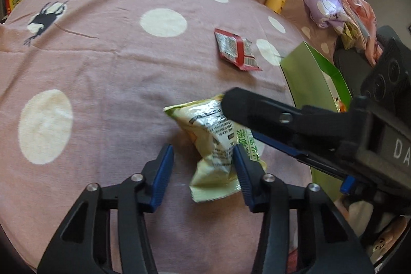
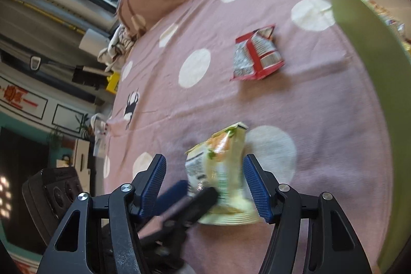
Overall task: Organize snacks
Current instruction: 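Grasp the yellow-green snack bag with the right gripper and lift it, then carry the yellow-green bag into the box and open the right gripper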
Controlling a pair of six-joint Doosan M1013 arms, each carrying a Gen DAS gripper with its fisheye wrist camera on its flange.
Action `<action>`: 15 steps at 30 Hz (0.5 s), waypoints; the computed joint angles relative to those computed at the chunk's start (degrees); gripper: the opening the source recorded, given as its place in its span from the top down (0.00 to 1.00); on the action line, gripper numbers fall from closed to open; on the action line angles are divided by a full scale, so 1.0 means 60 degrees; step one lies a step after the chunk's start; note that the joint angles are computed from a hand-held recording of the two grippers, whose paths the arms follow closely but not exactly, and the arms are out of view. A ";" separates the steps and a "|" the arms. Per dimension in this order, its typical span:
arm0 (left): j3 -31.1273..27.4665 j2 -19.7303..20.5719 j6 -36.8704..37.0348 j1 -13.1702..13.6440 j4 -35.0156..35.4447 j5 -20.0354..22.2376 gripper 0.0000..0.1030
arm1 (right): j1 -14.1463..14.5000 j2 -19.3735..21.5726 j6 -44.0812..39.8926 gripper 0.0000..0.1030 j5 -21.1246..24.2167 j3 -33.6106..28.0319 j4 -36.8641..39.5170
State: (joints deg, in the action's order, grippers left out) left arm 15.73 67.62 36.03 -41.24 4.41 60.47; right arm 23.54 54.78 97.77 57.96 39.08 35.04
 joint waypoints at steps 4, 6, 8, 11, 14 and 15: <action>-0.0780 0.0407 0.0271 -0.0004 -0.0224 0.0384 0.66 | 0.0098 0.0309 0.0400 0.50 0.0497 -0.0480 -0.0383; -0.0748 0.0371 0.0295 -0.0056 0.0022 0.0306 0.70 | 0.0146 0.0301 0.0548 0.53 0.0481 -0.0494 -0.0763; -0.0634 0.0308 0.0264 -0.0096 0.0229 0.0107 0.70 | 0.0121 0.0200 0.0299 0.53 0.0297 -0.0290 -0.0435; -0.0416 0.0141 0.0341 -0.0191 0.0749 -0.0308 0.71 | 0.0147 0.0002 0.0051 0.53 -0.0032 -0.0019 -0.0580; 0.0117 -0.0179 0.0328 -0.0284 0.1270 -0.0911 0.71 | 0.0174 -0.0386 -0.0329 0.53 -0.0776 0.0509 -0.0699; 0.0200 -0.0246 0.0317 -0.0323 0.1490 -0.1027 0.71 | 0.0161 -0.0506 -0.0517 0.53 -0.1015 0.0684 -0.0593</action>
